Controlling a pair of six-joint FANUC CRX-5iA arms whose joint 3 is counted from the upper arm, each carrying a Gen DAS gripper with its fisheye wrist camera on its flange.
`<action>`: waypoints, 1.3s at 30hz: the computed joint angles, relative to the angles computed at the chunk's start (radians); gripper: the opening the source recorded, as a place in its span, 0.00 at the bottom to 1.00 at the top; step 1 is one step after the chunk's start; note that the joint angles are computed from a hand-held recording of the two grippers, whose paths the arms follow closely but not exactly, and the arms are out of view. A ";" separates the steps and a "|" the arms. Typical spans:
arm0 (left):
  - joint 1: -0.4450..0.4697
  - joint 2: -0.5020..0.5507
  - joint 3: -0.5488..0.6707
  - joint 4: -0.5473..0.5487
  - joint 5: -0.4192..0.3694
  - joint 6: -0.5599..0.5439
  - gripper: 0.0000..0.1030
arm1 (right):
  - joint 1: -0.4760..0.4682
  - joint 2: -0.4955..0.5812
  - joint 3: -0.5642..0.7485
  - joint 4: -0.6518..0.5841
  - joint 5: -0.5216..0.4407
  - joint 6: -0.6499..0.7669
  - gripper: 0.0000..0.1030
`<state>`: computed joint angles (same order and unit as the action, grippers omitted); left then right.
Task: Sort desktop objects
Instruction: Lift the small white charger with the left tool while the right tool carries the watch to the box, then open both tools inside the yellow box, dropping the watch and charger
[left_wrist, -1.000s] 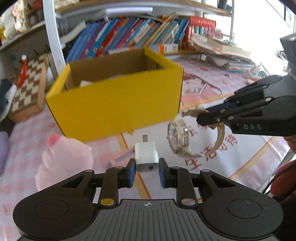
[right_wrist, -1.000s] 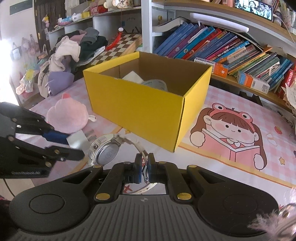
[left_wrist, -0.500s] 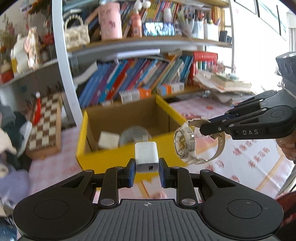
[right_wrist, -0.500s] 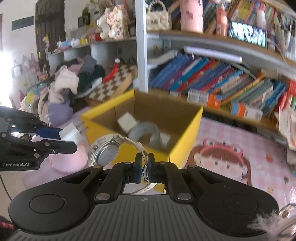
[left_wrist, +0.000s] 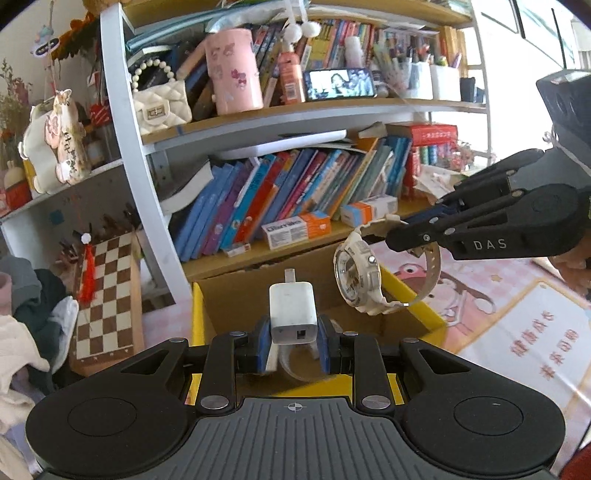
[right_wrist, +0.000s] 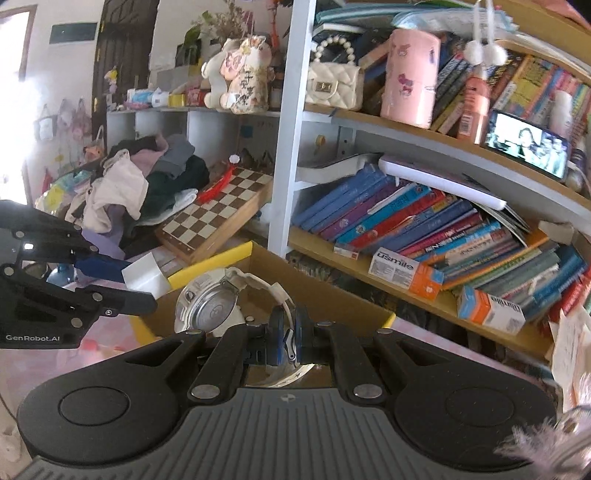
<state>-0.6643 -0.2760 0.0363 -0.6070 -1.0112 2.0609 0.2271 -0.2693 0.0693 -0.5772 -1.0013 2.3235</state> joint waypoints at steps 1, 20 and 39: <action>0.013 0.007 0.002 0.008 0.003 -0.008 0.23 | 0.007 0.018 0.012 0.007 0.000 0.005 0.06; 0.195 0.154 0.037 0.207 -0.021 -0.183 0.23 | 0.154 0.312 0.182 0.185 -0.018 0.080 0.06; 0.265 0.231 0.069 0.301 -0.091 -0.295 0.24 | 0.209 0.432 0.274 0.267 -0.127 0.063 0.06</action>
